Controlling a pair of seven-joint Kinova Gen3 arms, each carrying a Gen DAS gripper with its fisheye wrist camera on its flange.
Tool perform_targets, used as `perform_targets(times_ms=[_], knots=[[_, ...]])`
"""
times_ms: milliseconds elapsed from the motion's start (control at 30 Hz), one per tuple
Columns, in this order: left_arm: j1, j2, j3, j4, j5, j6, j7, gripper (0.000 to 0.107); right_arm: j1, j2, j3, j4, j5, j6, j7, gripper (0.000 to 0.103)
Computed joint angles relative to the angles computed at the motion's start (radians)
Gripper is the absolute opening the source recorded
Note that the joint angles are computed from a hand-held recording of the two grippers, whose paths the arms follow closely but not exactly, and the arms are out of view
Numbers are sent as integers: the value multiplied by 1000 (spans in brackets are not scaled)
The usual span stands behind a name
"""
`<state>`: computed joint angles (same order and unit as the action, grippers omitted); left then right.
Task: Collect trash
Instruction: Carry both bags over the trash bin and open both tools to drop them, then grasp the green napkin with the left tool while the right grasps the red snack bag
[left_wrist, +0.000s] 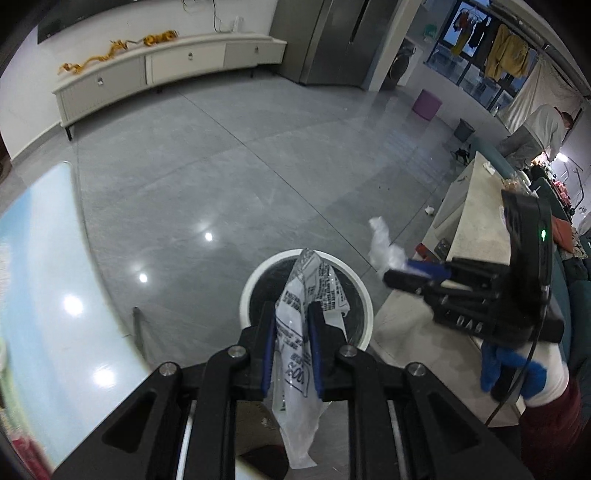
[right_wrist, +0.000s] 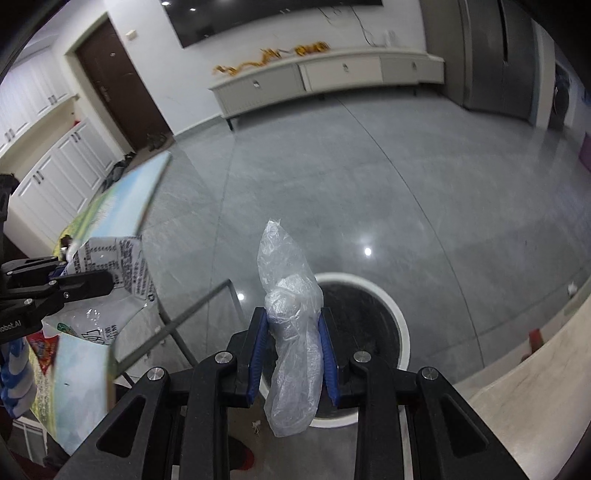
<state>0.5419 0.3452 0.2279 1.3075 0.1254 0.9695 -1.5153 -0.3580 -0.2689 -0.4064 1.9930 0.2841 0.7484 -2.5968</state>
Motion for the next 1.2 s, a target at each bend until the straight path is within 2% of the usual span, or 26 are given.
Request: perform_targets(times_ms=[67, 133, 200, 233, 300, 400, 467, 633, 767, 933, 1000, 1133, 1200], knots=[[34, 43, -5, -45, -30, 13, 26, 18, 2, 12, 7, 9, -8, -11, -2, 28], [46, 76, -4, -78, -31, 21, 37, 28, 5, 25, 15, 21, -8, -22, -12, 28], [44, 97, -1, -97, -10, 17, 45, 50, 6, 33, 19, 25, -3, -26, -23, 29], [47, 99, -3, -98, -8, 9, 49, 53, 8, 41, 13, 21, 7, -22, -39, 31], [41, 99, 0, -94, 7, 0, 52, 54, 9, 50, -1, 12, 35, 2, -76, 39], [26, 69, 0, -67, 17, -11, 38, 54, -9, 49, 1, 4, 53, 19, -95, 39], [43, 41, -14, -44, -15, -31, 52, 54, -17, 47, -3, -3, 68, 35, -107, 39], [29, -77, -27, 57, -64, -99, 75, 54, -28, 33, -30, -38, 121, 68, -149, 40], [-10, -191, -31, 159, -95, -150, 86, 54, -34, 17, -85, -98, 187, 117, -200, 43], [-113, -369, -44, 307, -62, -203, 46, 57, -43, 5, -160, -168, 270, 171, -254, 49], [-153, -430, -54, 354, -55, -213, 34, 66, -48, 8, -201, -203, 307, 196, -279, 51], [-244, -573, -104, 456, -50, -221, -7, 68, -80, 39, -275, -274, 389, 249, -325, 58], [-281, -637, -156, 499, -31, -213, -53, 68, -108, 69, -314, -321, 441, 287, -344, 61]])
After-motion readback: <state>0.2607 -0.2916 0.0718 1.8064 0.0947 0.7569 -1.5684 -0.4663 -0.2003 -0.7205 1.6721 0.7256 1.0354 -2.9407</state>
